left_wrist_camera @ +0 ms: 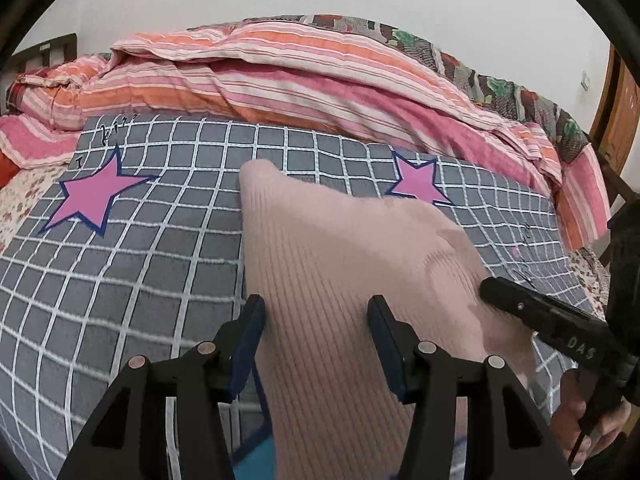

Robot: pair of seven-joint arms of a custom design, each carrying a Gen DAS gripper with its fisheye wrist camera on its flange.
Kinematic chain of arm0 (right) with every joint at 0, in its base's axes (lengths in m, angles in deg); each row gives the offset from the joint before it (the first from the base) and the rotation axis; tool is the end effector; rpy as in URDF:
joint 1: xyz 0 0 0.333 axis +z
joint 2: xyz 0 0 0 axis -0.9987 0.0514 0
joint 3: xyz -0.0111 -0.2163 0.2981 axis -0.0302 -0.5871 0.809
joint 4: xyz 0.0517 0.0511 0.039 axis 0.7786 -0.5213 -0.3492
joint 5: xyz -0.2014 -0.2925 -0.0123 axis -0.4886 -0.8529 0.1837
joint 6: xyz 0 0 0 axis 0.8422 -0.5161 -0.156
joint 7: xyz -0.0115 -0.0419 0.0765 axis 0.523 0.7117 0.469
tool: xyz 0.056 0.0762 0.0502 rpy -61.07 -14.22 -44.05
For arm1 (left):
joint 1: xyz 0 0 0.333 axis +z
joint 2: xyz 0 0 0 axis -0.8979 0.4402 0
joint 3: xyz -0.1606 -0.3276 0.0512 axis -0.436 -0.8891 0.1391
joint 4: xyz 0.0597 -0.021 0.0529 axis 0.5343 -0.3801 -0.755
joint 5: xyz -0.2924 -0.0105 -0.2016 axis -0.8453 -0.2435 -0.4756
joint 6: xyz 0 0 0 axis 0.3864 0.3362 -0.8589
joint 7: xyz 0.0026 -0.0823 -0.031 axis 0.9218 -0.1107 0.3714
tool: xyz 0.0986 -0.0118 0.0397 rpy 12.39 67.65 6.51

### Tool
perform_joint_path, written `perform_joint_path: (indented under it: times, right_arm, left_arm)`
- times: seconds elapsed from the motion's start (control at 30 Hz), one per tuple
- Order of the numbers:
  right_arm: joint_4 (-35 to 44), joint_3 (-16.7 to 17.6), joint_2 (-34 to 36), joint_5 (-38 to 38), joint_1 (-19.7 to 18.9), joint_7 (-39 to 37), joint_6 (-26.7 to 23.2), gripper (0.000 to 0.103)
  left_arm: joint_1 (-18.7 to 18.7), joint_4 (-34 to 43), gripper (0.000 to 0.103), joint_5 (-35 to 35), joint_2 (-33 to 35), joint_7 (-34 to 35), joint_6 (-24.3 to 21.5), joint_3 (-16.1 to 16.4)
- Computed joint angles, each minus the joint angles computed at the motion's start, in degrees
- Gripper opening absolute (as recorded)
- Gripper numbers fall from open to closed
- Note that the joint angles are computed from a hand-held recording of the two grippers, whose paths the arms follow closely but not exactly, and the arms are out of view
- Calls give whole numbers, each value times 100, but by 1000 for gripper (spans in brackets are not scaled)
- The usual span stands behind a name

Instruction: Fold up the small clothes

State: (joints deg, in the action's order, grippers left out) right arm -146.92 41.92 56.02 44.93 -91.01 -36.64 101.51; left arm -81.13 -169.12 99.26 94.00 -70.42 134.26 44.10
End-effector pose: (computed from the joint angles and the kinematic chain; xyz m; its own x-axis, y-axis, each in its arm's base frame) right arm 0.6681 0.0087 0.4929 0.5136 -0.8050 -0.2970 -0.6966 -0.1891 -0.6921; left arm 0.5587 -0.2630 0.5081 0.2540 -0.9457 0.2028 -0.6408 -0.3216 -0.6971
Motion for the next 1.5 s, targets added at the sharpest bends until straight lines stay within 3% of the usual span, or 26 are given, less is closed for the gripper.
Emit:
perform_joint_path:
  times: [0.13, 0.23, 0.47, 0.63, 0.83, 1.0, 1.13, 1.3, 1.4, 1.47, 1.5]
  right_arm:
    - [154, -88, 259, -704, 265, 405, 312, 32]
    - [12, 46, 239, -742, 226, 276, 660, 32]
    - [-28, 205, 316, -735, 77, 342, 819, 32]
    - [-249, 185, 64, -749, 25, 345, 854, 40]
    - [-805, -1, -426, -747, 48, 280, 960, 40]
    - [-1285, -190, -981, -506, 87, 214, 1045, 40]
    - [-1565, -405, -1423, -634, 233, 381, 1097, 44]
    - [-1843, -681, -1974, -618, 348, 425, 978, 51]
    - [-2059, -835, -2298, -627, 434, 306, 1024, 67]
    - [-2217, -940, -2505, -590, 503, 148, 1072, 87]
    - [-2333, -985, -2629, -504, 552, 15, 1202, 89]
  left_arm:
    - [-5, 167, 55, -277, 178, 431, -285, -24]
    - [-63, 134, 56, -136, 220, 308, -202, 61]
    - [-43, -14, 58, 91, 215, -38, 149, 130]
    - [21, -236, 58, -112, 25, 49, 384, 97]
    - [43, -579, 57, -375, -267, 167, 452, -66]
    - [-31, -686, 55, -353, -635, 95, 40, -280]
    - [-89, -585, 56, -228, -945, 8, -602, -550]
    - [-191, -388, 70, -218, -1261, 54, -1466, -920]
    - [-252, -302, 77, -225, -1378, 6, -1841, -1092]
    - [-315, -268, 80, -185, -1464, -59, -2113, -1210]
    - [-337, -255, 80, -167, -1492, -95, -2219, -1255]
